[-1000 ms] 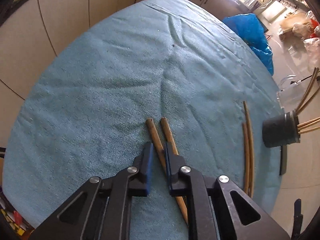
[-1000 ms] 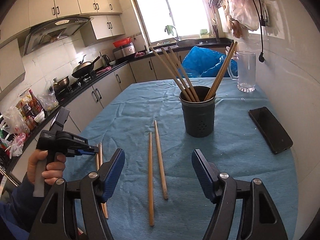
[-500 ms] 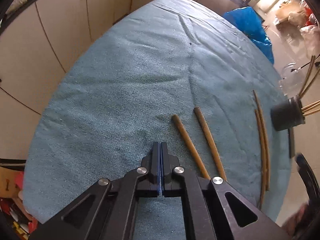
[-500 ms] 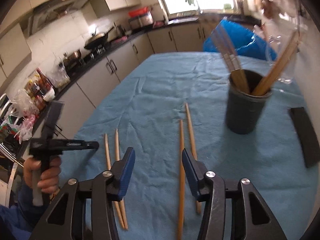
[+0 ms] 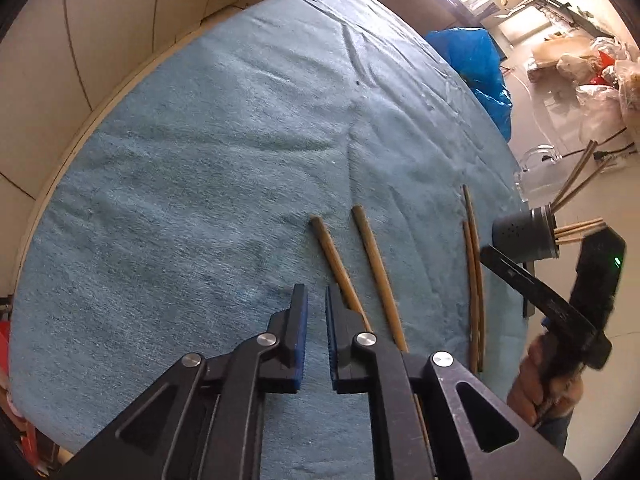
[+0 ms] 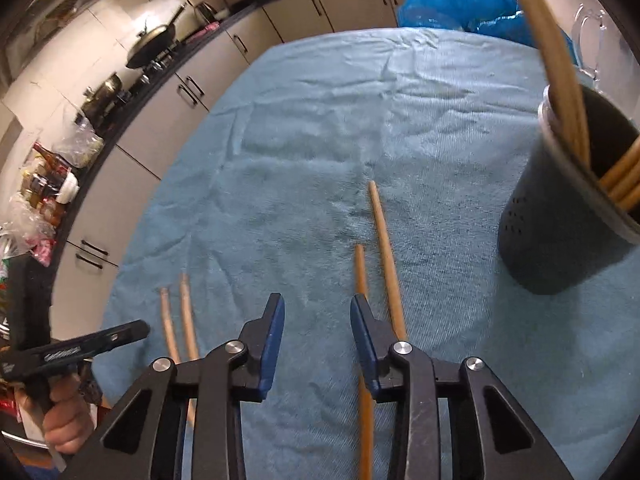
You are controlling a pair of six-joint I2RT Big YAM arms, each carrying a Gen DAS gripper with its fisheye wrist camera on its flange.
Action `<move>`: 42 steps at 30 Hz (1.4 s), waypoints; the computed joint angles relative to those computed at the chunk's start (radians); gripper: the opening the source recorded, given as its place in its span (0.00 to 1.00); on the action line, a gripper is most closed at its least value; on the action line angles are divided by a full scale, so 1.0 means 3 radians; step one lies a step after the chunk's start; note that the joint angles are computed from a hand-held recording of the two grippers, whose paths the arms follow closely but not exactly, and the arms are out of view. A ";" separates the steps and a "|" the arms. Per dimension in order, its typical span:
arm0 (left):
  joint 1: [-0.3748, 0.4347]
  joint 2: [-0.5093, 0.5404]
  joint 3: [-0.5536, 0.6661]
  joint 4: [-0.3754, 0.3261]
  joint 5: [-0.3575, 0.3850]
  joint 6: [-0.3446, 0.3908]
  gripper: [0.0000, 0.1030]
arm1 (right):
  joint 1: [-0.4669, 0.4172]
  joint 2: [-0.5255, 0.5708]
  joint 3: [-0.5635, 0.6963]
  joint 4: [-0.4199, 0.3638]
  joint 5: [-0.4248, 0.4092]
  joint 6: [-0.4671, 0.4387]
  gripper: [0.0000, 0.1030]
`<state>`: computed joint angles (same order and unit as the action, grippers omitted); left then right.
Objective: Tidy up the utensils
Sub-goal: 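Close the right tool on a chopstick while the left tool closes on another, then raise the right tool's chopstick upright while the left tool raises its own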
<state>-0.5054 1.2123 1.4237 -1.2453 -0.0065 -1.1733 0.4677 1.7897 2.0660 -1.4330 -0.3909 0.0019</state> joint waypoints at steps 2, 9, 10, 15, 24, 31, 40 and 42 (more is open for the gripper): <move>-0.0003 0.0008 0.0014 -0.0019 -0.0019 -0.0009 0.16 | 0.0011 0.0044 0.0057 -0.0016 0.0112 -0.0004 0.36; 0.0001 0.0106 0.0088 -0.0044 0.0001 -0.0038 0.25 | 0.0050 0.0196 0.0184 -0.0083 0.0325 -0.0120 0.29; 0.0002 0.0121 0.0103 -0.0054 -0.0004 -0.0052 0.27 | 0.0070 0.0186 0.0170 -0.0063 0.0401 -0.0145 0.22; 0.0006 0.0220 0.0196 -0.0123 -0.0022 -0.0071 0.31 | 0.0154 -0.0015 -0.0122 0.0059 0.0511 -0.0353 0.06; -0.0021 0.0622 0.0612 -0.0519 -0.0310 0.0010 0.15 | 0.0192 -0.0579 -0.0737 0.0523 0.0282 -0.0424 0.06; -0.0112 0.0700 0.0688 -0.0592 -0.0697 0.0098 0.10 | 0.0140 -0.0841 -0.0916 0.0765 0.0202 -0.0371 0.06; -0.0461 0.0484 0.0862 -0.0433 -0.1337 0.0258 0.08 | 0.0012 -0.1224 -0.1190 0.1225 0.0146 -0.0092 0.06; -0.0556 0.0446 0.0935 -0.0420 -0.1508 0.0313 0.08 | -0.0016 -0.1323 -0.1251 0.1330 0.0138 -0.0032 0.06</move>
<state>-0.6723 1.3460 1.7043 -1.3713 -0.4591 -1.0793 0.4629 1.3927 1.6907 -1.0338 -0.3493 -0.0077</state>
